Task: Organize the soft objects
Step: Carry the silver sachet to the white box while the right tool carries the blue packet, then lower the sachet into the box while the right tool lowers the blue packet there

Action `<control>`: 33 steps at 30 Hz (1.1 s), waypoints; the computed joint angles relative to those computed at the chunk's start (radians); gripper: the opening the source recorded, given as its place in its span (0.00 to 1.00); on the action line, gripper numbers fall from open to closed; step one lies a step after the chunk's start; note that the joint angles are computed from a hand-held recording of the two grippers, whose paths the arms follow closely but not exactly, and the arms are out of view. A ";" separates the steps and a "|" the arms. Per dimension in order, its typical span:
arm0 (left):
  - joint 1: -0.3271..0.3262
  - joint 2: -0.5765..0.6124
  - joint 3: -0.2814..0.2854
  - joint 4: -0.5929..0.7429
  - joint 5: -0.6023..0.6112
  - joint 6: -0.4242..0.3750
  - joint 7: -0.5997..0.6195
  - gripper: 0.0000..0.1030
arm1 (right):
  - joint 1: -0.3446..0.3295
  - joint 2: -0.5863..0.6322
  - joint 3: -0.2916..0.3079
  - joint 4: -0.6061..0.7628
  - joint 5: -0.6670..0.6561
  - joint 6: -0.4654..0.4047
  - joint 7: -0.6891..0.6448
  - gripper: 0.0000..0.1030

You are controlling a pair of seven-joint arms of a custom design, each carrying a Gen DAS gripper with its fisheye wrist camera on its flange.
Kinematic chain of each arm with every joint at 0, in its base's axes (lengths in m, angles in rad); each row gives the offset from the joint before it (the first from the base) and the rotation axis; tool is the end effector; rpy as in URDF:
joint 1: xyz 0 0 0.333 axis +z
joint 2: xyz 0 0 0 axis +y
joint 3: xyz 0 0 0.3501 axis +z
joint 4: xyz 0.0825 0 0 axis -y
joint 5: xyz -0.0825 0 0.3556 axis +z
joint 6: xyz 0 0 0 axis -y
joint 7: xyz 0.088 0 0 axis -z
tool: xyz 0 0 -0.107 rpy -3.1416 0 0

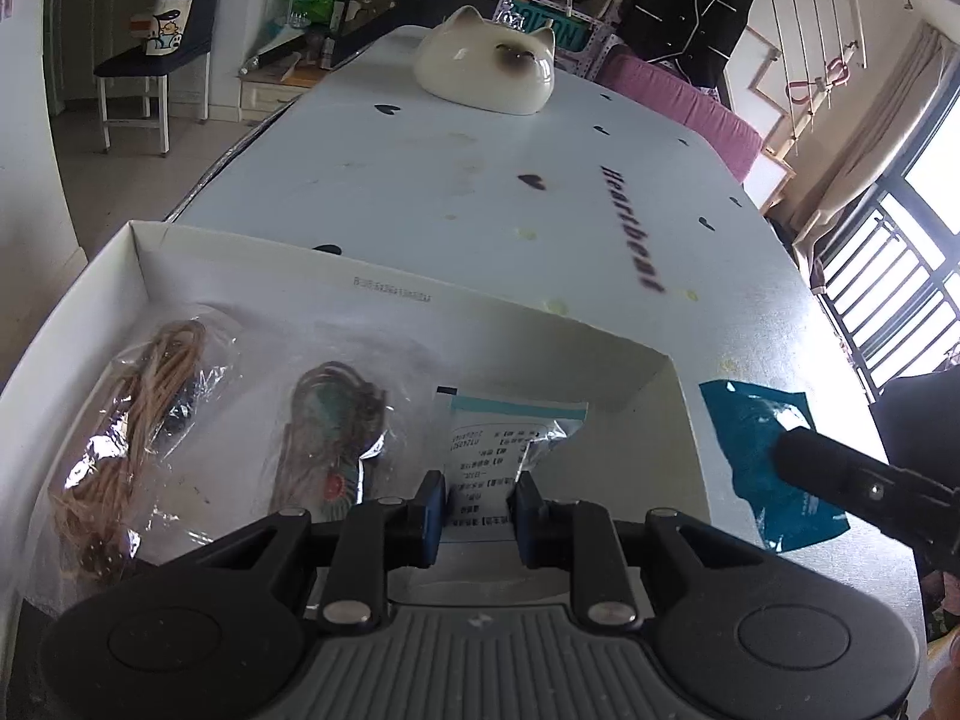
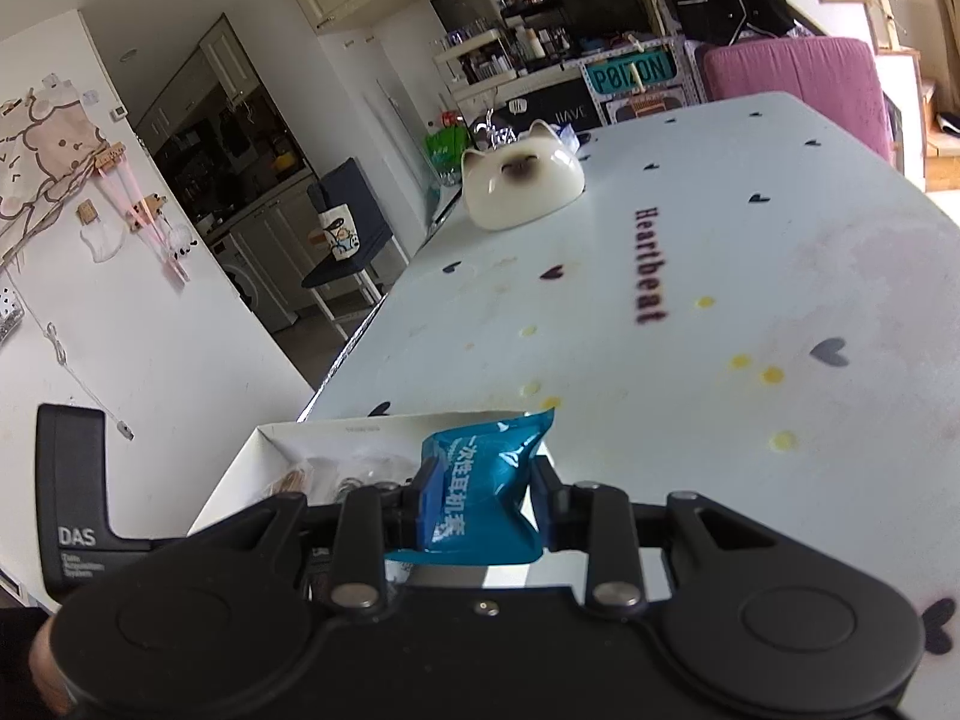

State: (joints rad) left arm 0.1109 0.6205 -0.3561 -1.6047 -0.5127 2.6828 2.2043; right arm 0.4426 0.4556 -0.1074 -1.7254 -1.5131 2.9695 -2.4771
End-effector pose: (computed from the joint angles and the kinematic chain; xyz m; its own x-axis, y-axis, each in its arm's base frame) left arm 0.7181 -0.1077 0.3764 -0.4157 -0.8614 0.2918 -0.8046 0.1987 -0.5596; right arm 0.6037 0.2941 0.4073 -0.2011 -0.8803 -0.4297 -0.5320 0.4665 -0.7067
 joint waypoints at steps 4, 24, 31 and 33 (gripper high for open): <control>0.037 -0.005 -0.029 0.001 -0.043 -0.023 0.028 0.28 | -0.001 0.030 0.001 0.027 0.080 0.019 -0.063 0.31; 0.026 -0.047 0.013 -0.006 -0.212 -0.113 0.222 0.04 | 0.166 0.059 -0.182 0.022 0.323 0.055 -0.243 0.44; 0.012 -0.023 0.007 -0.006 -0.172 -0.097 0.236 0.05 | 0.165 0.040 -0.175 -0.008 0.337 0.052 -0.286 0.35; 0.016 -0.024 -0.006 -0.022 -0.174 -0.067 0.262 0.05 | 0.165 0.037 -0.173 -0.014 0.341 0.052 -0.295 0.34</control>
State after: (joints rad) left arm 0.1266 0.5961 -0.3617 -1.6263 -0.6863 2.6156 2.4668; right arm 0.6075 0.4931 -0.2806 -1.7395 -1.1722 3.0215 -2.7720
